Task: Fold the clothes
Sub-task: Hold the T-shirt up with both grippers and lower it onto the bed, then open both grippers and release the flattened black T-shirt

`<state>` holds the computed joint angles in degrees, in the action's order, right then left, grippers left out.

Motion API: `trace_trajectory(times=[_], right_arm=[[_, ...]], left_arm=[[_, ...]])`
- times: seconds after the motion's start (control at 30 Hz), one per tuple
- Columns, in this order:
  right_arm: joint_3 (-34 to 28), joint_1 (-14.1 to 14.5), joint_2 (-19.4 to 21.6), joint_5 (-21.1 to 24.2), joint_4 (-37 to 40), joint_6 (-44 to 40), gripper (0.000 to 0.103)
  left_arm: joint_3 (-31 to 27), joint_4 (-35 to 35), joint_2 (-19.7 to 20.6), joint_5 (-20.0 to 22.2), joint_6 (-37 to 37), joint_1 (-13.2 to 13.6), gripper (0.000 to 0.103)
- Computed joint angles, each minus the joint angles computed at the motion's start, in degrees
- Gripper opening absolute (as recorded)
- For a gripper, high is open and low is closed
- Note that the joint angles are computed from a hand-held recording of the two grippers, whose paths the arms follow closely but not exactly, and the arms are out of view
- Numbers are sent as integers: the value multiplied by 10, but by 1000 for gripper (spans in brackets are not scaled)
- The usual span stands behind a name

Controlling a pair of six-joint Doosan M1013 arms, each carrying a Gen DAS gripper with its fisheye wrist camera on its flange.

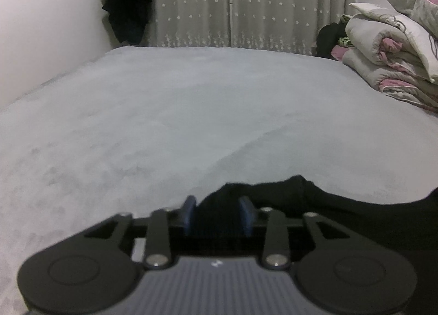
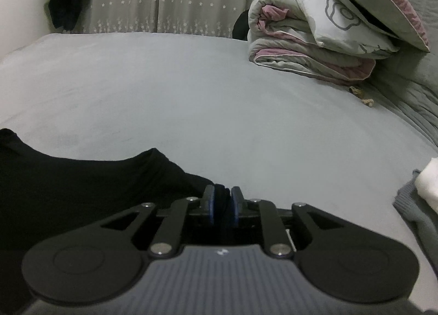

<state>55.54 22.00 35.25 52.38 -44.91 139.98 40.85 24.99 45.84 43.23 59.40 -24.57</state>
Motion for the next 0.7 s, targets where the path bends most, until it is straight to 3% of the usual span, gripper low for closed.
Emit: trace_trajectory(times=[0.1,0.43,0.7], right_arm=[[7,1,-8,1,8,6,39],[41,16,-42,3,29,1,39],[83,33,-79,2,37,10,39]], left_arm=[[5,-21,-6,6,18,-1,42],[57,-75,-51,14,70,-9,51],[117,-92,-96,14,83,-15,53]])
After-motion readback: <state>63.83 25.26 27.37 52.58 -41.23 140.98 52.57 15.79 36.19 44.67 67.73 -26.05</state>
